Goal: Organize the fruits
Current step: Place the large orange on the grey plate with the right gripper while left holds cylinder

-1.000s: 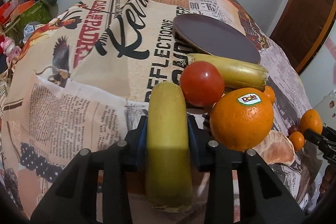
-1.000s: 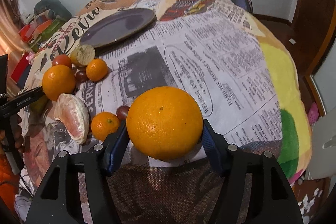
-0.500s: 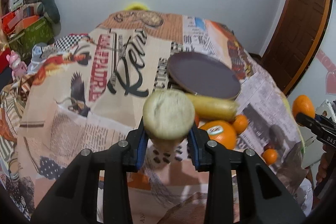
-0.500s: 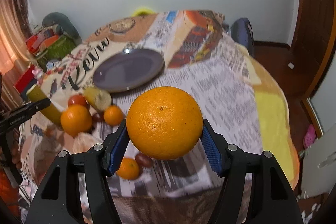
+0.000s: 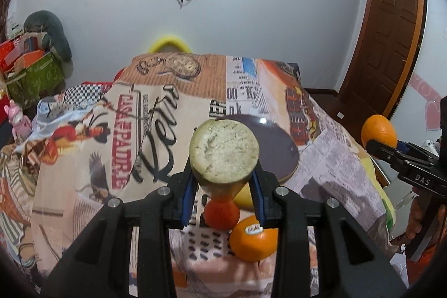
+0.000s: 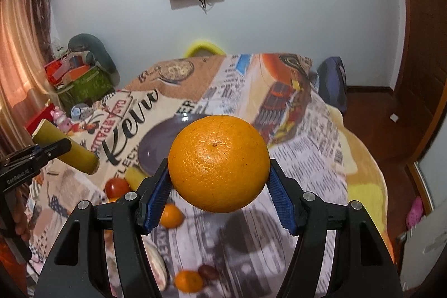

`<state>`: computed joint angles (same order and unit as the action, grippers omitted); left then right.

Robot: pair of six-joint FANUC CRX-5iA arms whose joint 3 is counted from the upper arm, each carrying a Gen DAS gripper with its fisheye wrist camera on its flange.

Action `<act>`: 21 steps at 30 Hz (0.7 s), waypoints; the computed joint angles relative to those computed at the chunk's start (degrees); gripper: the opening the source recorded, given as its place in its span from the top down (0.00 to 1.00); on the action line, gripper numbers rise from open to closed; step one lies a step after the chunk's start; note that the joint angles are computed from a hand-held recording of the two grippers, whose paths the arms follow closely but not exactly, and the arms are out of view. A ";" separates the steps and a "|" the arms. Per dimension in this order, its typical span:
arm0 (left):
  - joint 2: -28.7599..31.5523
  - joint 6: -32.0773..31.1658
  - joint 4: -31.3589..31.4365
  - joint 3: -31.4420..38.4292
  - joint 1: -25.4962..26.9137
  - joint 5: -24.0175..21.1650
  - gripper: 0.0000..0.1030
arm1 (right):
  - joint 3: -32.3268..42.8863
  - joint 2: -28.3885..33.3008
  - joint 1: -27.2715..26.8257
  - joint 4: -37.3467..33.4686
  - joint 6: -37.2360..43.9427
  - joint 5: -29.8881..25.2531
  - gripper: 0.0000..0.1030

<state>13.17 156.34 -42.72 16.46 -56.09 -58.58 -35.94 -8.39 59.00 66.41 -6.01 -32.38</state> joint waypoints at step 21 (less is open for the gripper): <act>8.39 -11.36 9.93 6.30 7.73 6.32 0.67 | 8.45 10.54 -7.52 4.68 2.56 7.27 0.39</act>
